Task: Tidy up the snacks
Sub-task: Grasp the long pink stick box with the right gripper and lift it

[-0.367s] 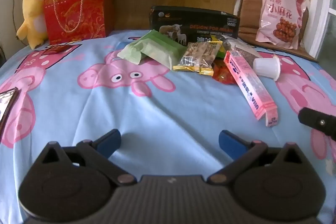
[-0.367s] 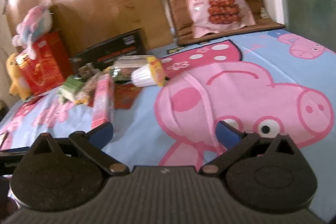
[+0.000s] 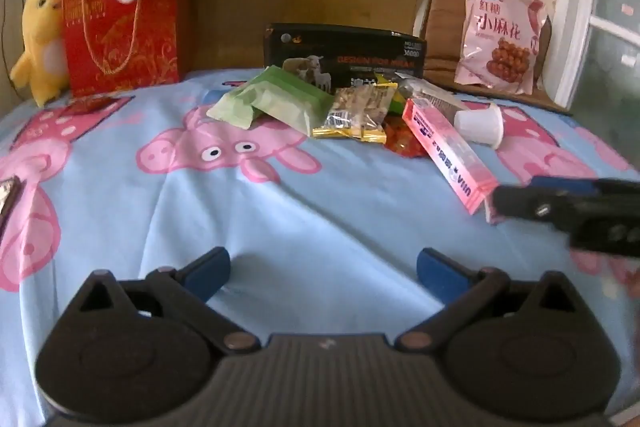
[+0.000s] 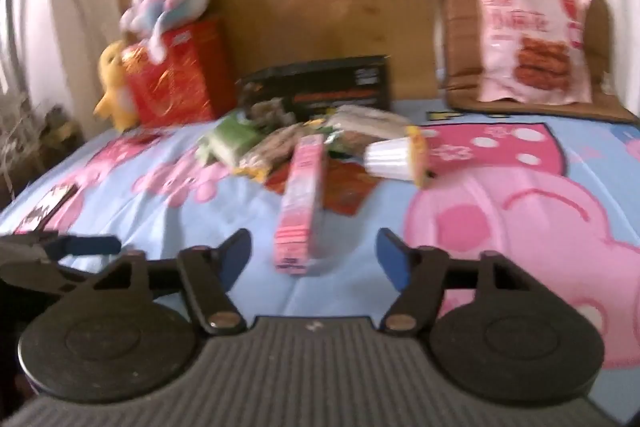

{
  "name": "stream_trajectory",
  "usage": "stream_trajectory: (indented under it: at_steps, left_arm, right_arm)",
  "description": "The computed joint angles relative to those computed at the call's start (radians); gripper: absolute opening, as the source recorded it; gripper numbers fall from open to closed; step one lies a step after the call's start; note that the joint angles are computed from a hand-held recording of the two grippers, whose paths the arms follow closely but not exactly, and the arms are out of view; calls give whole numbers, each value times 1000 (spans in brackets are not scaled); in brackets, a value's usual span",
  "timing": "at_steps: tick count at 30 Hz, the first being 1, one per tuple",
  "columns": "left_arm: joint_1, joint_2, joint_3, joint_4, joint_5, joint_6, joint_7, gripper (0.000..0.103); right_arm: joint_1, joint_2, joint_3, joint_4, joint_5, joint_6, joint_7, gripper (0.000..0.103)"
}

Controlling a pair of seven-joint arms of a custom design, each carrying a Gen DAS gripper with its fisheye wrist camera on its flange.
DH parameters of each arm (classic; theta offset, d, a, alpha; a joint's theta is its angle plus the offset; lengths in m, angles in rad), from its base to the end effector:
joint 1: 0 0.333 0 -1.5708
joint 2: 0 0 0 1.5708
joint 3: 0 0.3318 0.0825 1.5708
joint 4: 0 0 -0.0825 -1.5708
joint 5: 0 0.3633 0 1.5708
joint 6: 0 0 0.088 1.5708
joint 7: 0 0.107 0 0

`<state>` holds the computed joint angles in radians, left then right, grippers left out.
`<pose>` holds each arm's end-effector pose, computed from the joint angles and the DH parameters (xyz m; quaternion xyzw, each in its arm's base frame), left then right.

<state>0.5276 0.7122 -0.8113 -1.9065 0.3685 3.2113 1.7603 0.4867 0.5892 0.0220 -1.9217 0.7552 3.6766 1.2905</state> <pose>0.6585 -0.1279 0.3476 -0.4557 0.7773 -0.3977 0.1730 0.6018 0.2306 0.3351 -0.5747 0.6401 -0.3000 0.4123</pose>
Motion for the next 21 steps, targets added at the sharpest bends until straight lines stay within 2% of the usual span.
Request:
stream_trajectory:
  at_steps: [2, 3, 4, 6, 7, 8, 9, 12, 13, 15, 16, 17, 19, 21]
  left_arm:
    - [34, 18, -40, 15, -14, -32, 2, 103]
    - [41, 25, -42, 9, -26, -17, -1, 103]
    - [40, 26, -41, 18, -39, -21, -13, 103]
    - [35, 34, -41, 50, -60, -51, -26, 103]
    - [42, 46, -57, 69, -65, -71, -12, 103]
    - [51, 61, -78, 89, -70, -92, 14, 103]
    - [55, 70, -93, 104, -74, -97, 41, 103]
    - [64, 104, -143, 139, -78, -97, 129, 103]
    - [69, 130, -176, 165, -80, -120, 168, 103]
    - [68, 168, -223, 204, -94, -154, 225, 102]
    - [61, 195, -248, 233, -103, -178, 254, 101]
    - [51, 213, -263, 253, -115, -194, 275, 99]
    - [1, 232, -261, 318, -147, -255, 292, 94]
    - [-47, 253, -258, 379, -176, -320, 313, 89]
  right_arm:
    - [-4, -3, 0, 12, -24, -43, -10, 57]
    - [19, 0, -22, 21, -8, -57, -31, 56]
    - [66, 11, -70, 45, 41, -81, -69, 52]
    - [108, 26, -132, 88, 120, -154, -140, 38]
    - [103, 22, -133, 88, 120, -176, -135, 27]
    - [63, 3, -109, 57, 50, -184, -80, 27]
    - [58, -10, -104, 38, 51, -175, -85, 26]
    - [137, -33, -192, -32, 96, -101, -146, 27]
    - [177, -36, -232, -39, 164, -89, -193, 28]
    - [304, -7, -360, 1, 424, -75, -365, 32]
    - [322, -10, -380, -3, 475, -57, -389, 35]
    - [305, -31, -364, -29, 457, -40, -355, 35]
    - [233, -82, -288, -100, 358, 5, -257, 35]
    - [218, -93, -268, -109, 370, 11, -285, 37]
